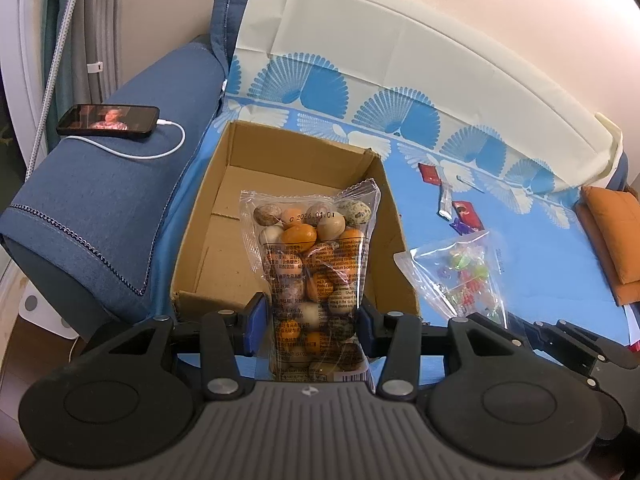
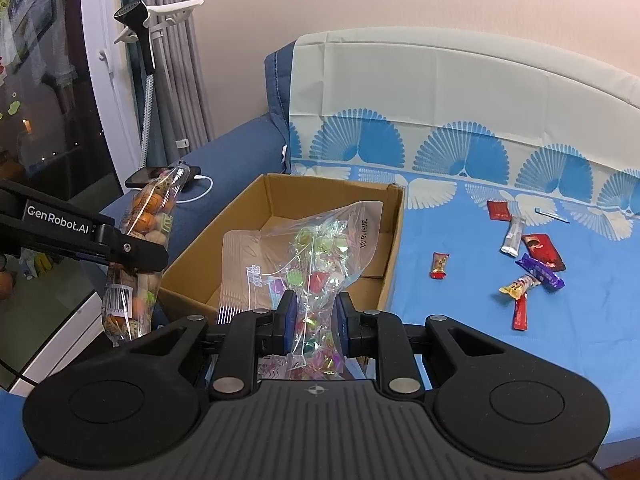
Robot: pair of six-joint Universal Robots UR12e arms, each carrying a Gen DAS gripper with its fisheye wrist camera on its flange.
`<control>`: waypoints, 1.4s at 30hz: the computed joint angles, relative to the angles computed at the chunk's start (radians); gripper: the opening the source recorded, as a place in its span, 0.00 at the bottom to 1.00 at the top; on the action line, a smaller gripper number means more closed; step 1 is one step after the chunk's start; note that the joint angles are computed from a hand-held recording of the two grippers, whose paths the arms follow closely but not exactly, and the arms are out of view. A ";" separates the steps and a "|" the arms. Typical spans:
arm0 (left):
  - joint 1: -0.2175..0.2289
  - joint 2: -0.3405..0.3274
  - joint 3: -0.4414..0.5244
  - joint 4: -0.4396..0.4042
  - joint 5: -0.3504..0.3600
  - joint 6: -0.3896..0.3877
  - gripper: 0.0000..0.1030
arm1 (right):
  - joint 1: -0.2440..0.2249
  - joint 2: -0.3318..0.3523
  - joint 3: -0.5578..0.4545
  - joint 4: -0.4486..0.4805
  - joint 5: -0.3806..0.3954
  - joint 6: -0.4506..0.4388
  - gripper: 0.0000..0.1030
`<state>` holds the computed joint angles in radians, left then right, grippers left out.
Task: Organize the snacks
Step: 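Carry the nut bag with the left tool while the right tool carries the candy bag over the box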
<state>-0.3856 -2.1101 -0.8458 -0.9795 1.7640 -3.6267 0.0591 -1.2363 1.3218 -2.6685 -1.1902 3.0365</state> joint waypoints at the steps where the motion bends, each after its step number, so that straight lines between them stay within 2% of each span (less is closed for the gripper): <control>1: 0.000 -0.001 0.002 -0.001 -0.001 -0.001 0.49 | 0.000 0.001 -0.002 0.004 0.000 -0.001 0.22; 15: 0.013 -0.021 0.028 0.007 0.001 -0.013 0.49 | 0.013 0.023 -0.040 0.046 -0.036 0.007 0.22; 24: 0.029 -0.050 0.071 -0.020 -0.021 -0.013 0.49 | 0.025 0.063 -0.094 0.062 -0.059 0.024 0.22; 33: 0.048 -0.104 0.156 -0.055 -0.037 0.001 0.49 | 0.038 0.123 -0.181 0.093 -0.052 0.038 0.22; 42: 0.065 -0.191 0.298 -0.129 -0.049 0.015 0.49 | 0.047 0.199 -0.285 0.137 -0.058 0.061 0.23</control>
